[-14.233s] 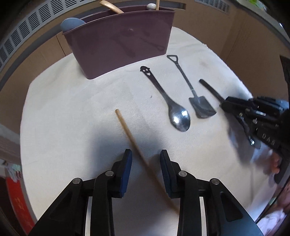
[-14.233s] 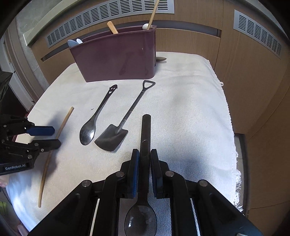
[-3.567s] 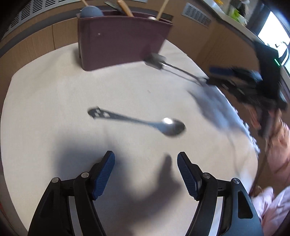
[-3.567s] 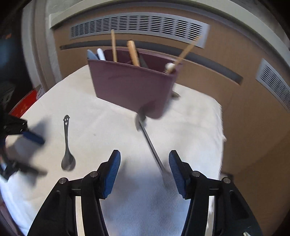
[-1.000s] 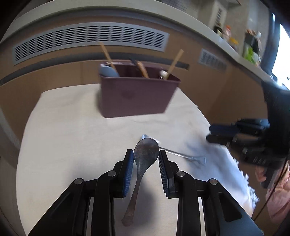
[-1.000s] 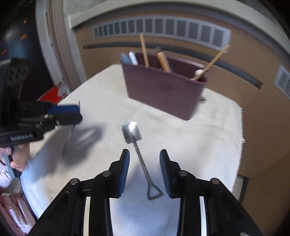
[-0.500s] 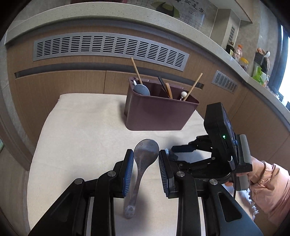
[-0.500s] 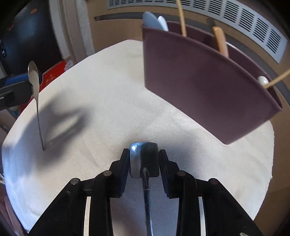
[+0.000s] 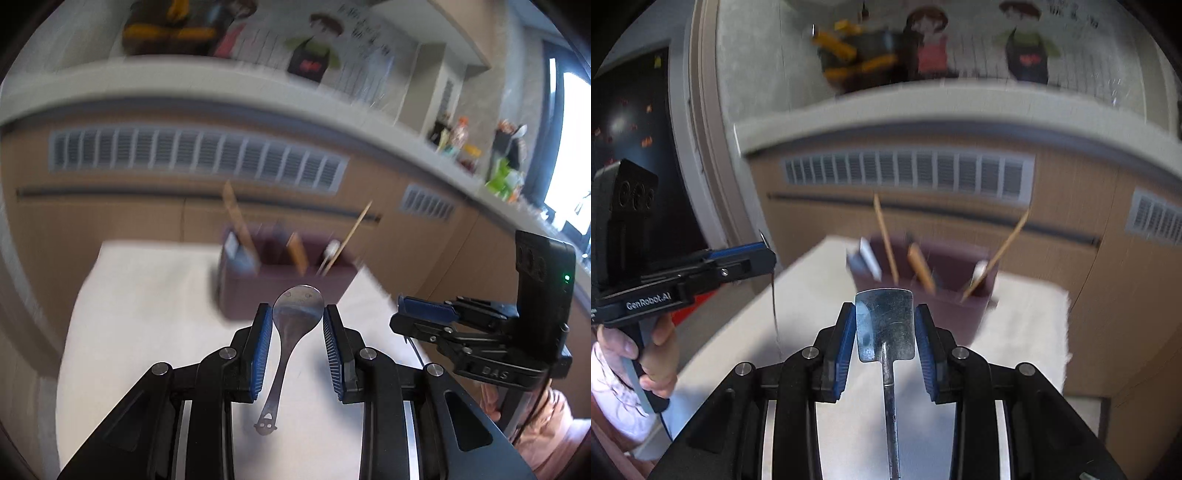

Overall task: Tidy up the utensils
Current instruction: 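Lift both spoons over the maroon caddy and open both grippers to drop them in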

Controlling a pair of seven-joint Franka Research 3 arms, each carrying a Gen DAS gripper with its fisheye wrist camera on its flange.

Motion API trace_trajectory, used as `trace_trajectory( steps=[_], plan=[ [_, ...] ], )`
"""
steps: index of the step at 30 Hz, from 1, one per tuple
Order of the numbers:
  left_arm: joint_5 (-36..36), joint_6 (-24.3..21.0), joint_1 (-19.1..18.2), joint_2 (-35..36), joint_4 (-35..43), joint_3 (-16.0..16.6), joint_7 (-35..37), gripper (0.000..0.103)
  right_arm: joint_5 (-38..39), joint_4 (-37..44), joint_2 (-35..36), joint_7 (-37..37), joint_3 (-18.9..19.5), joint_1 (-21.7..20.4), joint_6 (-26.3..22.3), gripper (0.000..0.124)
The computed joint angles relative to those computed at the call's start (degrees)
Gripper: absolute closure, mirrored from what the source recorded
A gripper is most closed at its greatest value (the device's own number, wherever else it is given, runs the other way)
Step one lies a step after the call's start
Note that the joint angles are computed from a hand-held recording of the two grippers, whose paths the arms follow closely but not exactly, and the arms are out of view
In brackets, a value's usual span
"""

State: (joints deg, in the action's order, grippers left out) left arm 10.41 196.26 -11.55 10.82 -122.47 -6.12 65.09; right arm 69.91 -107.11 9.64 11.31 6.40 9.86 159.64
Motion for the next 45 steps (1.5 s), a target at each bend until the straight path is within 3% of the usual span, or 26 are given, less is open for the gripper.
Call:
trace_trajectory(
  steps=[3,7,8,11,17,20,24,35,39,45],
  plan=[
    [-0.44,0.93,-1.26,-0.14,5.03,0.9,2.06,0.074,4.64,5.49,-0.47,-2.4,0.63,0.01,3.19,0.095],
    [-10.09,2.61,-9.79,1.91,13.19,8.04,12.66,0.074,12.86,15.57,2.76,-7.52,1.75,0.36,8.01,0.095],
    [-10.62,2.39,-9.75,3.0,15.92,8.02,13.69,0.074,15.26,18.4,4.4,-9.54,2.33,0.39,9.4,0.094],
    [-8.55,1.24,-6.28,6.29,22.1,5.23,12.66,0.074,18.13,26.02,9.44,-11.73,3.33,0.42,12.03,0.094],
    [0.86,-1.22,4.28,14.06,31.05,-3.83,5.17,0.074,6.17,35.54,19.89,0.42,3.9,1.2,13.44,0.094],
    [3.26,-3.45,5.74,18.35,35.31,-5.11,2.79,0.074,1.81,37.79,23.67,3.61,4.33,1.43,14.14,0.094],
    [7.29,-7.37,12.23,24.86,40.98,-13.06,1.63,0.074,-4.84,41.49,28.7,10.46,3.62,2.1,13.9,0.094],
    [6.14,-11.8,15.92,33.26,45.99,-19.01,4.66,0.074,-17.65,46.35,36.92,20.43,5.48,0.81,12.2,0.094],
    [4.74,-13.08,14.97,33.8,45.35,-18.07,5.73,0.074,-19.52,41.75,35.68,20.01,8.36,-1.27,14.03,0.094],
    [2.83,-14.19,9.98,32.13,42.82,-11.24,3.31,0.074,-22.04,33.08,32.22,20.37,12.35,-4.75,16.13,0.094]
  ],
)
